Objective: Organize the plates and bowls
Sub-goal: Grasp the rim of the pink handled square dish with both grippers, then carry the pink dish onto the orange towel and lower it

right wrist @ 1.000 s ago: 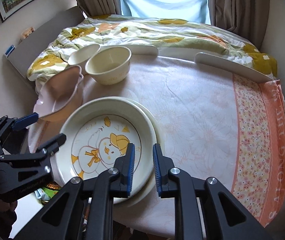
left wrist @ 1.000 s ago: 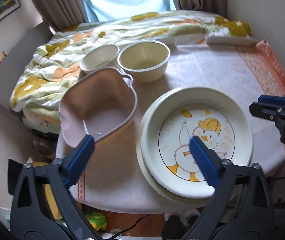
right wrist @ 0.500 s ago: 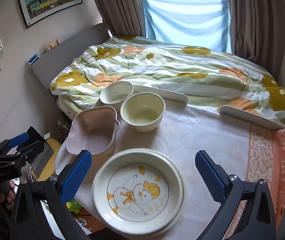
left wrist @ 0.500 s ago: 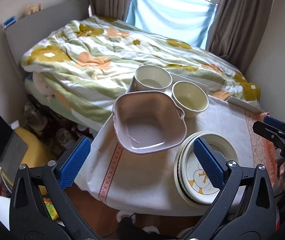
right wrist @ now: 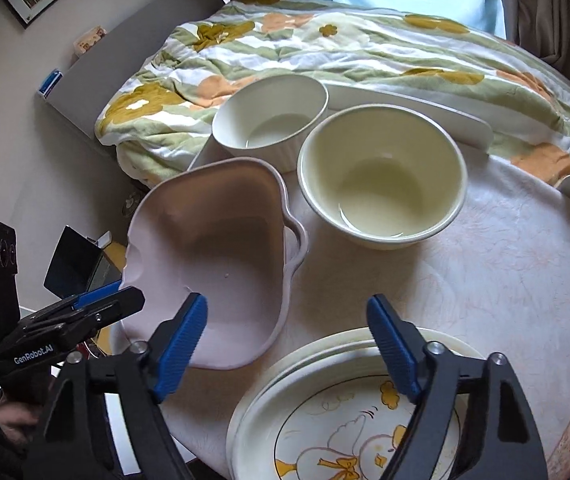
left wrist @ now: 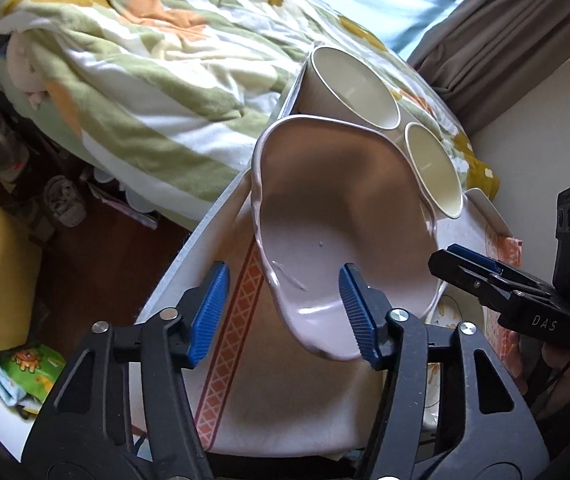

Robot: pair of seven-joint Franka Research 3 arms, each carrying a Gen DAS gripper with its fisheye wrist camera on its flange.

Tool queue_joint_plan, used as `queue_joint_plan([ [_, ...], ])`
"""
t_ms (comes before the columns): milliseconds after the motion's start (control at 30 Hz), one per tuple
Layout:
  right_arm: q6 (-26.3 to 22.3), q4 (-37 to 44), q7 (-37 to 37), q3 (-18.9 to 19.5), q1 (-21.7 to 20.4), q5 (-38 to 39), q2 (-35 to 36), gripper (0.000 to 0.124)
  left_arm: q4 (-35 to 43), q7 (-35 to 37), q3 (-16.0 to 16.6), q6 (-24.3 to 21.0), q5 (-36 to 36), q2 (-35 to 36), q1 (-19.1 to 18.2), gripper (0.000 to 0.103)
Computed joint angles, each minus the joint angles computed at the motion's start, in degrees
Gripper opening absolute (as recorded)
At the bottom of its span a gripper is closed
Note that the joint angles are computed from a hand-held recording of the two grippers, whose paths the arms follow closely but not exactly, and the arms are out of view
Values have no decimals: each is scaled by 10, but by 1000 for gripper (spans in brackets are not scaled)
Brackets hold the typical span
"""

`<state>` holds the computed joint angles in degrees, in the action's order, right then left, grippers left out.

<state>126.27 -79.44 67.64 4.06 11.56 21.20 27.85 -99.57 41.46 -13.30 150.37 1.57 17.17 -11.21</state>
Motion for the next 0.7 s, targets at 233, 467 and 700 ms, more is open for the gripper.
queue_joint_plan([
  [233,-39,75,39,-4,9,-19,62,42,63,80,-13,-43,-30,52,18,41],
  [467,-56,115,45,2,10,-21,91,14,103,106,-4,-90,-15,75,11,11],
  [700,-38,88,38,5,12,-17,71,12,119,104,7,-117,15,71,0,11],
])
